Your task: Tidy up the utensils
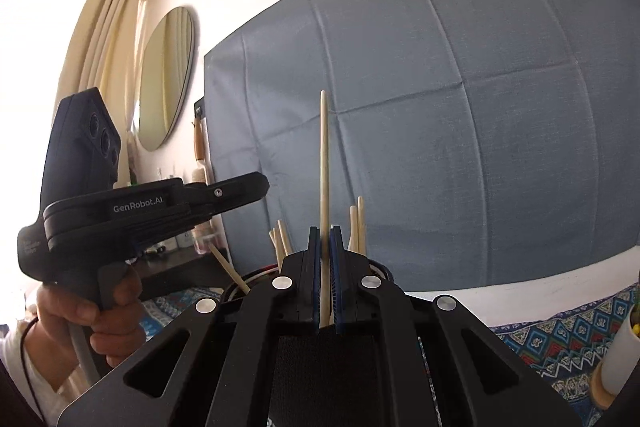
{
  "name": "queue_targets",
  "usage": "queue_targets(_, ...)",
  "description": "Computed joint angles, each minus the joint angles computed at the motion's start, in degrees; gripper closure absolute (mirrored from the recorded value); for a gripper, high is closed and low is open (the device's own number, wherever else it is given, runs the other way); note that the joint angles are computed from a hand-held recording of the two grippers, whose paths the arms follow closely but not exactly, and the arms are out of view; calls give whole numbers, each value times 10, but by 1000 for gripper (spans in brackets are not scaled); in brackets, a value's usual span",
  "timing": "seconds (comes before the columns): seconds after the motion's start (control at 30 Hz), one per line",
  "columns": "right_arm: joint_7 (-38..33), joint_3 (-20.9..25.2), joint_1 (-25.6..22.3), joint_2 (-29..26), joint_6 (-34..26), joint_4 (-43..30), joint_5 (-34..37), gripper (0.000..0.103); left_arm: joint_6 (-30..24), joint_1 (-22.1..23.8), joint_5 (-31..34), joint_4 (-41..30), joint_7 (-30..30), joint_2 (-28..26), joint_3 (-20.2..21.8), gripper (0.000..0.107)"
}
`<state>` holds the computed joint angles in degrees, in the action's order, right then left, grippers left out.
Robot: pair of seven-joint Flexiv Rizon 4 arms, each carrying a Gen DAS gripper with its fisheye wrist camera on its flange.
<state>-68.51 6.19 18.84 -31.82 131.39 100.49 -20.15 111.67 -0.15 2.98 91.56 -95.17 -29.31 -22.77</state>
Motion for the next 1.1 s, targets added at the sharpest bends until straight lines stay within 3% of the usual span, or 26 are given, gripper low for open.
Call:
queue_targets(0.17, -44, -16, 22, 35, -35, 36, 24, 97, 3, -10, -3, 38, 2, 31, 20, 101)
queue_targets(0.23, -68, -20, 32, 48, -46, 47, 41, 97, 2, 11, 13, 57, -9, 44, -2, 92)
queue_targets(0.33, -101, -24, 47, 68, -60, 66, 68, 96, 13, -41, -14, 84, 3, 69, 64, 83)
queue_targets(0.43, -127, -26, 62, 88, -74, 83, 101, 73, 20, -88, -42, 112, 25, 90, 118, 78)
queue_targets(0.47, -144, -36, 79, 97, -83, 89, 128, 56, 21, -101, -50, 122, 32, 96, 130, 77)
queue_targets(0.57, -184, -51, 113, 118, -88, 106, 193, 49, 36, -164, -103, 150, 71, 108, 188, 71)
queue_targets(0.6, -201, -59, 129, 126, -94, 111, 221, 40, 42, -177, -117, 160, 81, 112, 196, 66)
queue_targets(0.8, -281, -76, 183, 172, -106, 141, 340, 22, 72, -248, -216, 217, 163, 134, 232, 34)
queue_targets(0.9, -327, -75, 200, 194, -102, 157, 388, 18, 94, -274, -267, 241, 203, 145, 234, 19)
queue_targets(1.1, -437, -74, 235, 235, -109, 167, 505, 15, 144, -286, -321, 290, 248, 167, 205, 10)
